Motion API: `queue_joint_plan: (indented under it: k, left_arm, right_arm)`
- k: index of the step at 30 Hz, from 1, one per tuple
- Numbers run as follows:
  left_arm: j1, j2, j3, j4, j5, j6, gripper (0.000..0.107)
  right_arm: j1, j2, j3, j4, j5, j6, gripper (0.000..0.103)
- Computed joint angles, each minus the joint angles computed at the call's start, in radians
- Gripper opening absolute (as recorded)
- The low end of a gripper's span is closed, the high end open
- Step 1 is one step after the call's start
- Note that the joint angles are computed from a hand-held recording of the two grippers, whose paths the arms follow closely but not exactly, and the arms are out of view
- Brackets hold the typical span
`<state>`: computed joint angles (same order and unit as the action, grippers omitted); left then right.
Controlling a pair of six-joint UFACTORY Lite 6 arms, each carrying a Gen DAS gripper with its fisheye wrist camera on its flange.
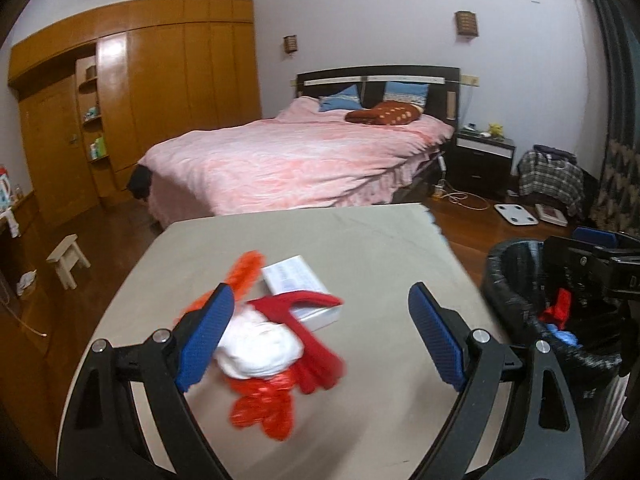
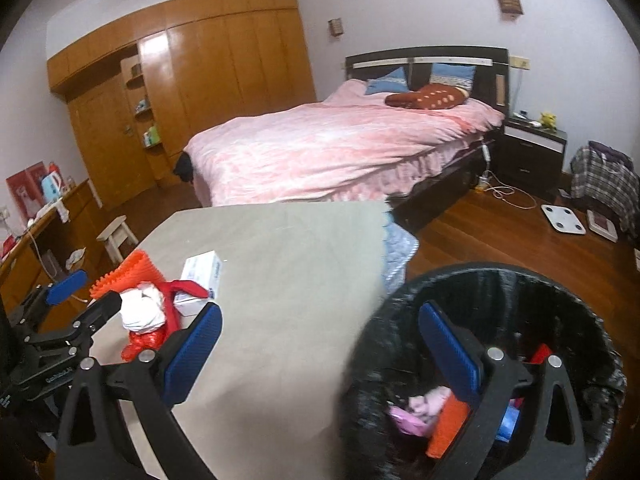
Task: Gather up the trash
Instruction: 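Move both grippers back to the pile on the table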
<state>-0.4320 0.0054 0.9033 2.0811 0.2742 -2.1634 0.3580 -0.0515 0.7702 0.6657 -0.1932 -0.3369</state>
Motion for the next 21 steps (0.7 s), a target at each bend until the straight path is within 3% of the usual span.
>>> queue_joint_plan:
  k: [10, 21]
  left_arm:
    - [0.218, -0.028, -0.083, 0.303, -0.038, -0.234, 0.086]
    - [0.378, 0.156, -0.005, 0.948, -0.036, -0.835, 0.081]
  right_arm:
    - [0.130, 0.215, 0.198, 0.186, -0.032, -0.158, 0.097]
    - [0.198, 0.381, 0.359, 0.416, -0.030, -0.380, 0.097]
